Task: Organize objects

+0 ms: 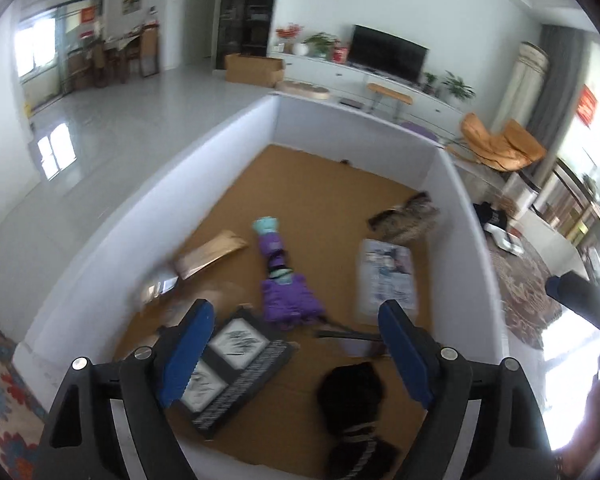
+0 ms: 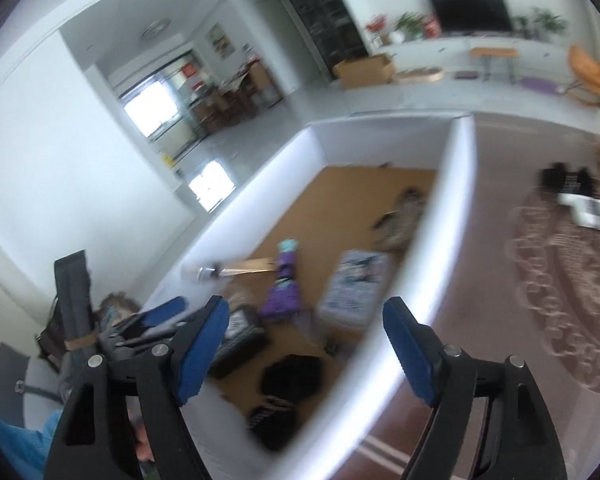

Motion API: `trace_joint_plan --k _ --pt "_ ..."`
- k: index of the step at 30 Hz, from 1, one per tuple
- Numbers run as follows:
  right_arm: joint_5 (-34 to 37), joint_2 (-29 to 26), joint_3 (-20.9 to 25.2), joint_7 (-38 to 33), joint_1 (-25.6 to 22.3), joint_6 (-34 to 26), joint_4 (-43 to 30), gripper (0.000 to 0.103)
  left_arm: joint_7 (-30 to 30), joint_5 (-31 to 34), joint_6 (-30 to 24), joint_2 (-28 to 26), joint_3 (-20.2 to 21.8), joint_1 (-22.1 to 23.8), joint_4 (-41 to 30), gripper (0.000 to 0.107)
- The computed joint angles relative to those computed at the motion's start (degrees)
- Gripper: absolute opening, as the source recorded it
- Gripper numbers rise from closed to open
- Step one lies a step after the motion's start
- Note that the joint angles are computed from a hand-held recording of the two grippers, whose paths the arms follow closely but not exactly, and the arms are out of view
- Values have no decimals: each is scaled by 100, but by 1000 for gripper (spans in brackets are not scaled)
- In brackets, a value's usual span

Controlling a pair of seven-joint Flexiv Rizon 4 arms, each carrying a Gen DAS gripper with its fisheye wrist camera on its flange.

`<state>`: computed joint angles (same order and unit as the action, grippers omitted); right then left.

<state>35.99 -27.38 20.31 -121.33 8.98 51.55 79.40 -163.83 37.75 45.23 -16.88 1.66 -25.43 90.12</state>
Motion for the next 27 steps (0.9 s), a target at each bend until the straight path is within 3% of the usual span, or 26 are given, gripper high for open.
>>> trace_joint_plan --k 3,5,7,10,13,16,23,27 --pt "-351 136 -415 291 78 1020 635 97 184 136 40 -260 -154 -207 -483 84" --pt "-872 74 -778 724 188 1578 1023 97 498 -12 239 -503 -266 -275 -820 84" --pt "-1606 17 -1434 1509 455 2038 1493 97 973 -376 610 -757 -407 -248 -1054 84" --pt "-2107 -47 -1848 2149 412 2236 1808 97 2046 -1101 1067 -1252 -845 -137 -1506 84" --pt "-2591 -153 -2270 2703 412 2452 2031 97 2855 -1532 1001 -1796 -1082 -251 -2187 84" --pt "-2840 -307 -2313 2941 233 2557 2042 97 2934 -1561 916 -2255 -813 -590 -2815 85" --pt "-3290 -458 -2093 3412 -202 2431 1915 97 2942 -1885 -314 -3330 18 -1187 -4323 85" --pt "-3789 -491 -2139 3675 -198 2458 1989 103 3220 -2064 -875 -3788 238 -1254 -4949 85"
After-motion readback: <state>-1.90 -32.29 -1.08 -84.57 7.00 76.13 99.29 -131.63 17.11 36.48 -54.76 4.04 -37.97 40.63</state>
